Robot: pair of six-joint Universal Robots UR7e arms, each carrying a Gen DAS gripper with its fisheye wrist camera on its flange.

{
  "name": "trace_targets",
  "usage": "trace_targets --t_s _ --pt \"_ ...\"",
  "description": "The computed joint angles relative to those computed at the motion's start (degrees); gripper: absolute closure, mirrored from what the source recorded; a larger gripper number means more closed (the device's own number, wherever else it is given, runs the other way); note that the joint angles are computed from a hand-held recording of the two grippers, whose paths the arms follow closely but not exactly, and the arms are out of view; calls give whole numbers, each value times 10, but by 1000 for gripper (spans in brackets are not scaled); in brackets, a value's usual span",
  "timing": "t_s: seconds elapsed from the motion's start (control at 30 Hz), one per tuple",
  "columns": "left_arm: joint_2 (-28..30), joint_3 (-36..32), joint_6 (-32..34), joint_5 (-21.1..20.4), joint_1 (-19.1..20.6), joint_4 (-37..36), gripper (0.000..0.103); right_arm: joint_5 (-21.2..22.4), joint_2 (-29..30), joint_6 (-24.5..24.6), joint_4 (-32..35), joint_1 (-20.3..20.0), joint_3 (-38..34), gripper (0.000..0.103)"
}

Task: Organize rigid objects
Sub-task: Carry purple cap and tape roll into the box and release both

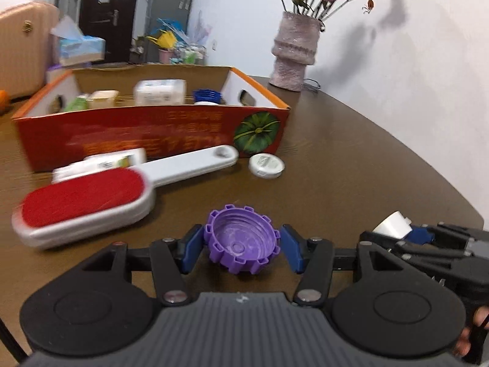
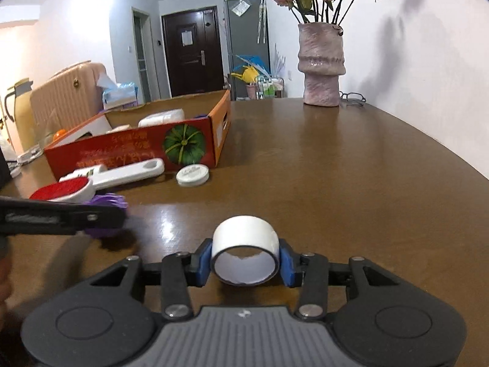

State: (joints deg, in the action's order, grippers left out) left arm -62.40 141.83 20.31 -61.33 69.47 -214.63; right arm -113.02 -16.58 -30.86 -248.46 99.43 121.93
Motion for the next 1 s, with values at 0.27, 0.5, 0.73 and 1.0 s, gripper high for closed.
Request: trace_targets --t_s 0.27,0.5,0.73,1.0 --pt "-56 95 -39 54 -9 -48 47 40 31 7 -14 41 38 60" --pt "-85 152 -10 71 -39 -114 47 25 46 18 -25 84 45 61" --pt "-123 157 18 53 -36 -122 47 6 44 29 -19 112 34 61" --pt "-129 50 116 -4 7 -87 47 16 6 -4 47 114 -20 61"
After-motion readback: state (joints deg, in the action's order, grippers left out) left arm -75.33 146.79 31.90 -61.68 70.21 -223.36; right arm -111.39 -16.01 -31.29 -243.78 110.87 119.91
